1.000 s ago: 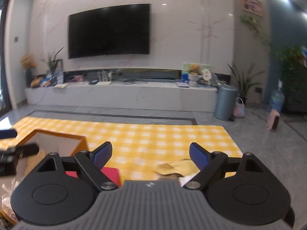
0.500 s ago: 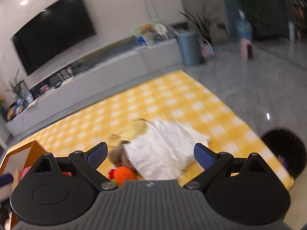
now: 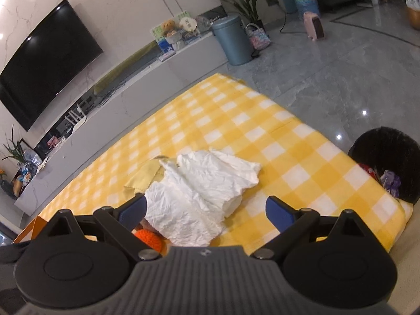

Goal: Organize soft objects
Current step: 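Grasp the orange crochet ball with the left tool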

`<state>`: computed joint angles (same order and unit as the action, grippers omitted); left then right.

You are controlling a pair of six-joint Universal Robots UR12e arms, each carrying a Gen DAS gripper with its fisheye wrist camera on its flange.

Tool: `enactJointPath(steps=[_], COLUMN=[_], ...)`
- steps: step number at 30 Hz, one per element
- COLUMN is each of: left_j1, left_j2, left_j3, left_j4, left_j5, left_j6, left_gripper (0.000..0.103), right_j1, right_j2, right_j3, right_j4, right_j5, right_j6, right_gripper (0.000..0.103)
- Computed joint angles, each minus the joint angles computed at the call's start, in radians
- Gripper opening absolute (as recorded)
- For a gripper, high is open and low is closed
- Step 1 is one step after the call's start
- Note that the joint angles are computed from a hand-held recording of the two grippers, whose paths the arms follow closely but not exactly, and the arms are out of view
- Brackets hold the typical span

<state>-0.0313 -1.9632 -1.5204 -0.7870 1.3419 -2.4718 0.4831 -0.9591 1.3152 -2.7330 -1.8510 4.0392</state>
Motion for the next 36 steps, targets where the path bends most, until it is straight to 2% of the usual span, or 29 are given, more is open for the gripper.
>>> enactJointPath(steps=[2, 6, 8, 10, 12, 15, 18, 21, 22, 24, 26, 29, 32, 33, 36], left_j1=[-0.020, -0.043, -0.055, -0.063, -0.060, -0.063, -0.065, -0.069, -0.068, -0.064, -0.051, -0.025, -0.003, 0.006, 0.028], left_j2=[-0.030, -0.081, -0.107, -0.129, -0.143, -0.152, -0.155, -0.155, -0.154, -0.154, -0.149, -0.125, -0.084, -0.072, -0.045], left_j3=[0.036, 0.102, 0.137, 0.168, 0.195, 0.206, 0.202, 0.193, 0.195, 0.211, 0.223, 0.208, 0.149, 0.130, 0.080], left_j4=[-0.038, -0.107, -0.140, -0.174, -0.218, -0.223, -0.198, -0.176, -0.185, -0.227, -0.279, -0.297, -0.210, -0.184, -0.106], left_j5=[0.070, 0.147, 0.205, 0.255, 0.235, 0.240, 0.243, 0.263, 0.259, 0.243, 0.188, 0.079, 0.037, 0.019, -0.020], left_j6=[0.017, 0.043, 0.010, -0.066, -0.070, -0.075, -0.084, -0.099, -0.103, -0.117, -0.120, -0.106, -0.096, -0.089, -0.060], left_gripper=[0.100, 0.100, 0.100, 0.093, 0.093, 0.092, 0.083, 0.069, 0.064, 0.063, 0.063, 0.062, 0.062, 0.063, 0.063], right_j1=[-0.002, -0.001, -0.002, -0.003, -0.003, -0.003, -0.003, -0.006, -0.007, -0.010, -0.009, -0.001, 0.009, 0.008, -0.008], right_j2=[0.002, 0.007, 0.007, 0.007, 0.007, 0.008, 0.010, 0.015, 0.017, 0.022, 0.029, 0.047, 0.070, 0.075, 0.081], right_j3=[0.000, -0.008, -0.009, -0.010, -0.010, -0.011, -0.016, -0.026, -0.028, -0.036, -0.051, -0.079, -0.100, -0.103, -0.097], right_j4=[-0.011, -0.001, 0.005, 0.014, 0.019, 0.018, 0.033, 0.043, 0.040, 0.045, 0.067, 0.098, 0.100, 0.098, 0.052], right_j5=[0.014, 0.012, 0.011, 0.009, 0.004, -0.004, 0.001, 0.017, 0.024, 0.034, 0.021, -0.020, -0.074, -0.066, 0.035], right_j6=[-0.014, -0.020, -0.016, -0.012, -0.010, -0.007, -0.019, -0.043, -0.045, -0.051, -0.067, -0.191, -0.338, -0.367, -0.413], right_gripper=[0.096, 0.096, 0.096, 0.096, 0.096, 0.096, 0.096, 0.096, 0.096, 0.096, 0.096, 0.100, 0.100, 0.100, 0.100])
